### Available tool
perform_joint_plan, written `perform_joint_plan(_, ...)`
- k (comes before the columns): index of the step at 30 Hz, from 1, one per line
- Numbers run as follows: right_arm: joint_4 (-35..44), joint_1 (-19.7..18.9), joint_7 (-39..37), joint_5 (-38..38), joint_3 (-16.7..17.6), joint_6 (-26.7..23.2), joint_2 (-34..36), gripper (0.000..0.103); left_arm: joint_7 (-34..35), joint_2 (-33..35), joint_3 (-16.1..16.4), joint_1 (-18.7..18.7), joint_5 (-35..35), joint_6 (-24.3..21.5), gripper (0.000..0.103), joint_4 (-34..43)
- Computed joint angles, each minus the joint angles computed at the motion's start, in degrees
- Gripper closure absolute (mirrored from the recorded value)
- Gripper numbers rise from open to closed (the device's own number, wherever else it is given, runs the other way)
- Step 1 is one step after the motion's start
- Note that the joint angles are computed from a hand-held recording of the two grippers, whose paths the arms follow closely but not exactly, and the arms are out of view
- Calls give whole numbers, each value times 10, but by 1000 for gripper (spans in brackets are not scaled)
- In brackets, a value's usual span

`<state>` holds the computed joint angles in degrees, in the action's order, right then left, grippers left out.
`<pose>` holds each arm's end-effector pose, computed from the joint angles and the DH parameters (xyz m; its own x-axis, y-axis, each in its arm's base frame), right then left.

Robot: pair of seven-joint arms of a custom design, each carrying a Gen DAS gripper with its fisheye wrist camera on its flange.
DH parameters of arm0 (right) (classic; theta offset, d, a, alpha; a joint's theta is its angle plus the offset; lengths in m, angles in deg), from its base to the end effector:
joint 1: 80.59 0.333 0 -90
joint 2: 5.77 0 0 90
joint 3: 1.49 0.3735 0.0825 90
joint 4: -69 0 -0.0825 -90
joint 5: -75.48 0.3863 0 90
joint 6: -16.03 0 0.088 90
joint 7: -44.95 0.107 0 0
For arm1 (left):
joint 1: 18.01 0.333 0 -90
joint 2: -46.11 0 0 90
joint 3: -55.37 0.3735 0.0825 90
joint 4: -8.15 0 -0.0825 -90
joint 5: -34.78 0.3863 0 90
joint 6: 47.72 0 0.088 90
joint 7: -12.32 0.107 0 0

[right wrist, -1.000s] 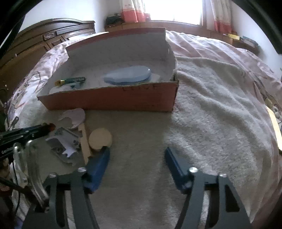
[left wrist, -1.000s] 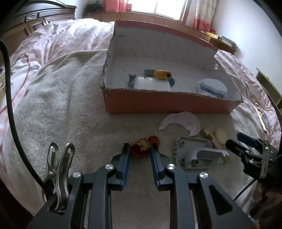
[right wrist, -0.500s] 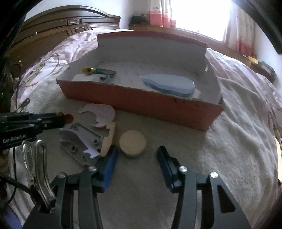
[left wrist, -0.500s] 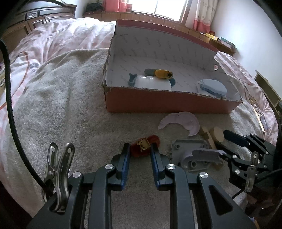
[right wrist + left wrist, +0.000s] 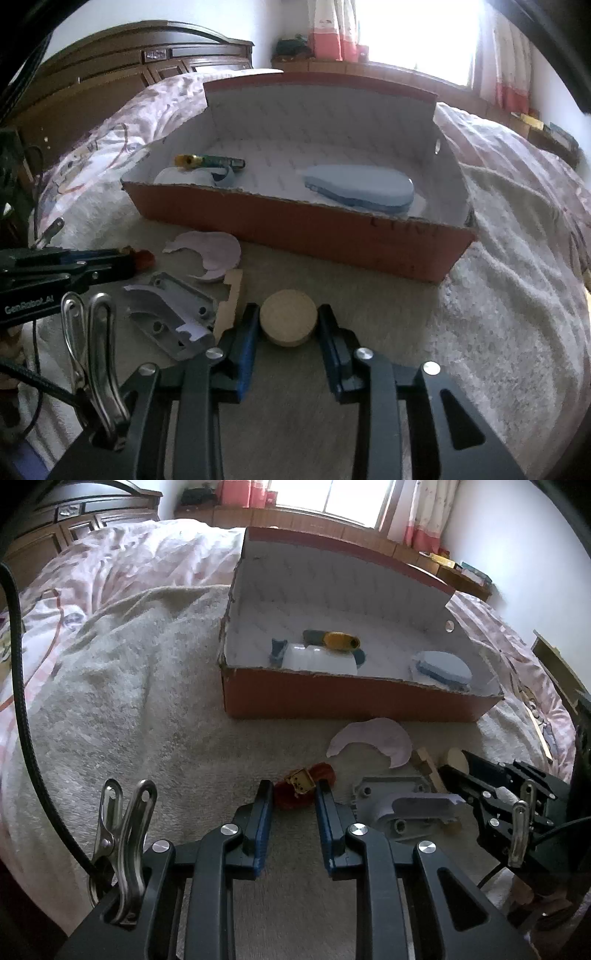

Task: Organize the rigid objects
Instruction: 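Close the left tool on the small red toy while the right tool closes on the wooden disc, then carry the red toy and the wooden disc over the cardboard box with both tools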

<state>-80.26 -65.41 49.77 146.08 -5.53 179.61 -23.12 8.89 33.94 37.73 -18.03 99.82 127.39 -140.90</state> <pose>0.4193 0.0295 0.4443 0.5440 -0.8385 -0.0306 -0.6038 -0.3658 -0.7082 0.3870 -0.2011 0.4204 0.1234 -0.9717 0.2014 -0.7450 -0.2248 -0.6280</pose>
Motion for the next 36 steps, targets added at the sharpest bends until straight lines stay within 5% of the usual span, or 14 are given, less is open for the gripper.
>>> perform_joint_plan(14,-2,-26,44,-18,-15,-54,-14,70,-6,-43,-17,26,16,18,79,-2)
perform_joint_plan(26,1,-38,51,-8,-18,-74,-25,70,-32,-54,-38,62,70,-10,79,30)
perform_joint_plan(36,8,-44,58,-11,-27,-90,-42,70,-100,-16,9,21,151,-45,79,68)
